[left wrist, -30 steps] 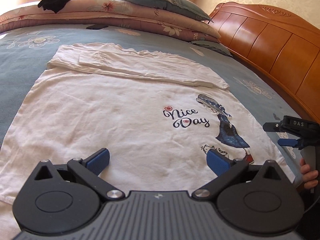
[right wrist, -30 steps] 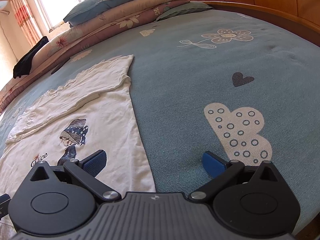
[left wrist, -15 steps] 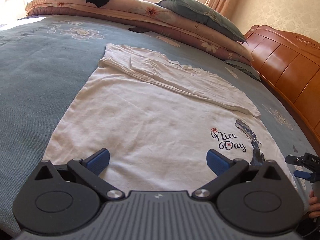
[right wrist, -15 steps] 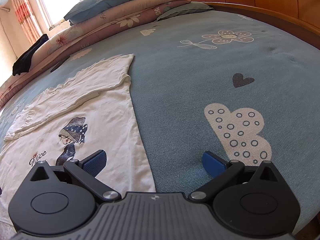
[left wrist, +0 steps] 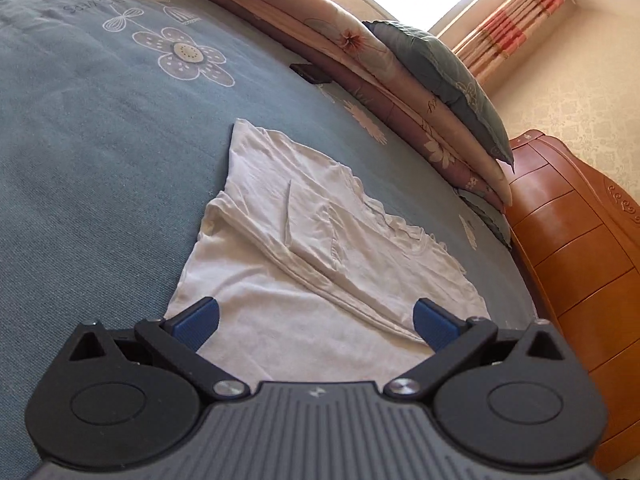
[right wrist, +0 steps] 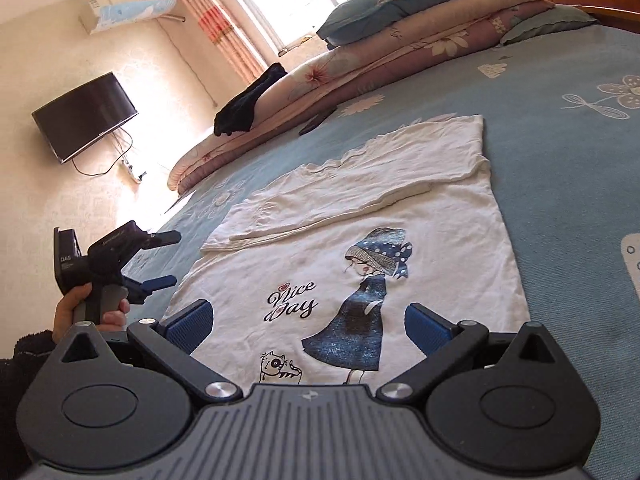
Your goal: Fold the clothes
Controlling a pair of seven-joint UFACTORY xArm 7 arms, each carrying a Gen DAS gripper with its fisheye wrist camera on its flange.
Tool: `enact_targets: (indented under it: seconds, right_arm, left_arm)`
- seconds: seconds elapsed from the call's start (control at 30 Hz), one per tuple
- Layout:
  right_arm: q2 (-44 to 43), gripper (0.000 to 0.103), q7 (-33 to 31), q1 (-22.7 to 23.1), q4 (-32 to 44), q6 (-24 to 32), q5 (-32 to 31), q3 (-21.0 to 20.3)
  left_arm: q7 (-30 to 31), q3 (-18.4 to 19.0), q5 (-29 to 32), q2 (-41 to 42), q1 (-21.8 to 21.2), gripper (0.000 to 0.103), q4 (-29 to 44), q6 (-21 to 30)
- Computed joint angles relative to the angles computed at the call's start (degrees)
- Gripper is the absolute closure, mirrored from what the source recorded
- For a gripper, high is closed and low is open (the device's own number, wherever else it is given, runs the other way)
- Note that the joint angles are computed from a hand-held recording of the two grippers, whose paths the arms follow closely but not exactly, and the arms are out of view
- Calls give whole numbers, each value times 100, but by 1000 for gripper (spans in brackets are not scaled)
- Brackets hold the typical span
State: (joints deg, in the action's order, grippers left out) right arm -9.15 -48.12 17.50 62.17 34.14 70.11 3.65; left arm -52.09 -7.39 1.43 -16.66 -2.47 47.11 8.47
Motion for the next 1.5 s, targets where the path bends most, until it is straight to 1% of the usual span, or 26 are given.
enact_targets:
  seconds: [0.03, 0.1, 0.2, 0.3, 0.33, 0.4, 0.53, 0.6, 0.63, 0.73, 0.8, 0.83, 0.87, 0.9, 0.93, 1.0, 1.03, 1.07, 1.13, 1.17, 1.23, 1.27, 1.33, 1.43, 1.47, 1.5]
  right_arm:
    - [23, 0, -25, 16, 36, 36, -37, 18]
    - [53, 0, 37, 30, 75, 32, -166, 62]
    - [104, 0, 494, 13, 99, -112, -627, 134]
    - [208, 0, 1355, -51, 150, -40, -1620, 207]
    - [257, 0, 1597, -58, 178, -22, -1937, 236]
    - [329, 0, 1944, -62, 209, 9, -2450, 273]
    - [314, 0, 1966, 19, 128, -180, -2818, 306]
    - [299, 0, 1970, 54, 92, -246, -2972, 314]
    - [289, 0, 1955, 73, 73, -276, -3038, 315]
    - [282, 0, 1876, 122, 41, -347, -3188, 312]
    - [277, 0, 1872, 142, 30, -365, -3242, 304]
    - [282, 0, 1880, 149, 35, -367, -3251, 298]
    - [288, 0, 1891, 154, 40, -369, -3260, 294]
    - [296, 0, 1912, 157, 48, -375, -3272, 294]
    - [304, 0, 1933, 159, 56, -380, -3285, 294]
    - [312, 0, 1958, 162, 64, -386, -3309, 295]
    - [312, 0, 1953, 165, 63, -389, -3312, 294]
    - [313, 0, 1949, 167, 63, -393, -3314, 294]
    - [314, 0, 1936, 171, 62, -399, -3313, 292]
    - [318, 0, 1920, 172, 64, -398, -3301, 288]
    - [322, 0, 1904, 171, 67, -397, -3293, 286]
    - [327, 0, 1906, 170, 70, -400, -3297, 287]
    - [328, 0, 1928, 167, 72, -406, -3327, 295]
    - [322, 0, 1972, 168, 64, -430, -3415, 311]
    - [320, 0, 1981, 170, 57, -442, -3451, 316]
    - [317, 0, 1990, 172, 49, -454, -3490, 321]
  left_arm:
    - [83, 156, -187, 126, -136, 1, 30, -80]
    - [-166, -43, 14, 133, 143, 1, 26, -66]
    - [-730, -368, 512, 148, 600, 1, 34, -36]
    - [-1240, -677, 1217, 119, 998, 1, 180, 143]
    - [-1328, -709, 1388, 121, 1042, 1, 242, 191]
    - [-1060, -386, 1204, 250, 690, 1, 324, 17]
    - [-255, 103, 637, 596, 99, 1, 567, -50]
    - [-14, 221, 369, 727, -34, 1, 628, 0]
    - [-56, 247, 398, 780, -49, 1, 657, 34]
    - [-1016, -149, 1314, 744, 491, 1, 686, 239]
    - [-1612, -321, 1972, 665, 721, 1, 711, 183]
    - [-1738, -446, 2122, 629, 865, 1, 723, 149]
    - [-1625, -363, 2057, 653, 768, 1, 747, 79]
    - [-1271, -72, 1780, 721, 432, 1, 795, 22]
    - [-846, 100, 1406, 789, 208, 1, 849, -4]
    - [-393, 217, 981, 974, 26, 1, 1031, 249]
    - [-427, 283, 1036, 1064, -44, 1, 1124, 406]
    - [-693, 144, 1332, 1106, 126, 1, 1174, 556]
    - [-1255, 64, 1981, 1096, 271, 1, 1165, 641]
    - [-1334, 101, 2016, 1052, 229, 1, 1146, 656]
    - [-1314, 102, 2027, 888, 168, 1, 1152, 892]
    - [-1136, 121, 1953, 789, 106, 1, 1118, 920]
    - [-559, 207, 1552, 560, -88, 1, 975, 890]
    - [480, 408, 632, 327, -492, 1, 739, 880]
    - [690, 416, 442, 305, -539, 1, 694, 953]
    - [661, 312, 489, 300, -439, 1, 674, 1088]
